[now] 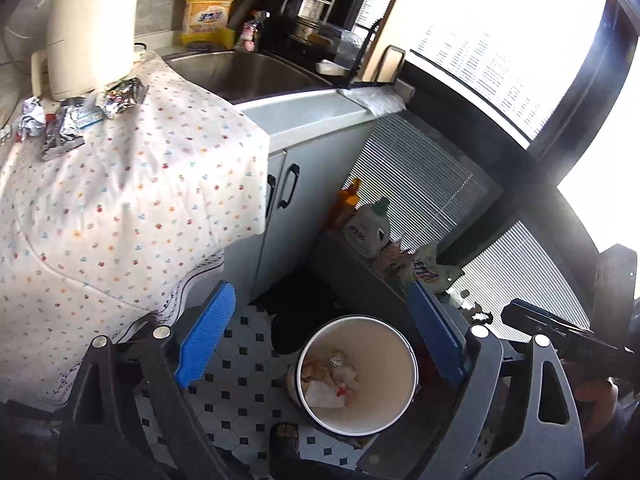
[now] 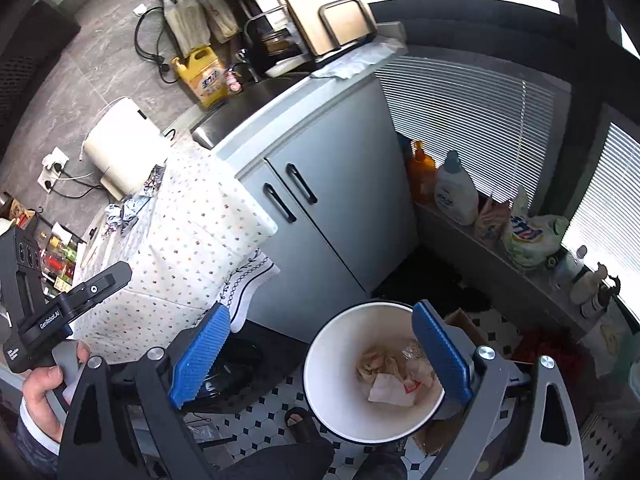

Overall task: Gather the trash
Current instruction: 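Raise both empty grippers back up to the counter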

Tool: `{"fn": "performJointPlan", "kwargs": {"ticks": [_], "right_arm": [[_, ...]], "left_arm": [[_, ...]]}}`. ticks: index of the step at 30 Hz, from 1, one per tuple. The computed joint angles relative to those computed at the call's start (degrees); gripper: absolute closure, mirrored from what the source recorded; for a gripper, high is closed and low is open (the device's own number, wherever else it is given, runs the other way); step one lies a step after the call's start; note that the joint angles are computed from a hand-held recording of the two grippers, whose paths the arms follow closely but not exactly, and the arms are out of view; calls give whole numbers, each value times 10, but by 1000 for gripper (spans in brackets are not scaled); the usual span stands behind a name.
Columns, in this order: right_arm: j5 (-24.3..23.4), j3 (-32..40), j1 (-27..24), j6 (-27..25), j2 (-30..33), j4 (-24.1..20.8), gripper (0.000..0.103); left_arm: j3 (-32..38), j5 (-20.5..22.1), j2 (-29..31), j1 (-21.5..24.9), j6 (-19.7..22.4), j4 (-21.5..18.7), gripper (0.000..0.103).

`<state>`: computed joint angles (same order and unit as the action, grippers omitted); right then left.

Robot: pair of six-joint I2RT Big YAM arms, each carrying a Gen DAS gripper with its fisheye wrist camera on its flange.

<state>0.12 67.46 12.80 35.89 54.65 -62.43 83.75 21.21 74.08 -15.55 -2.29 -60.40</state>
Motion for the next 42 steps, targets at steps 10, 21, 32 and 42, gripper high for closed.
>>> {"fn": "performJointPlan", "kwargs": {"ticks": [10, 21, 32, 42], "right_arm": [[-22, 104, 45, -59, 108, 42, 8], [-8, 234, 96, -61, 242, 51, 8], [20, 423, 127, -43, 397, 13, 8], [17, 715, 159, -52, 606, -75, 8]], "left_arm": [[9, -27, -25, 94, -26, 13, 6], [58, 18, 33, 192, -15, 50, 6], [221, 79, 187, 263, 2, 26, 13], [400, 101, 328, 310, 25, -32, 27]]}}
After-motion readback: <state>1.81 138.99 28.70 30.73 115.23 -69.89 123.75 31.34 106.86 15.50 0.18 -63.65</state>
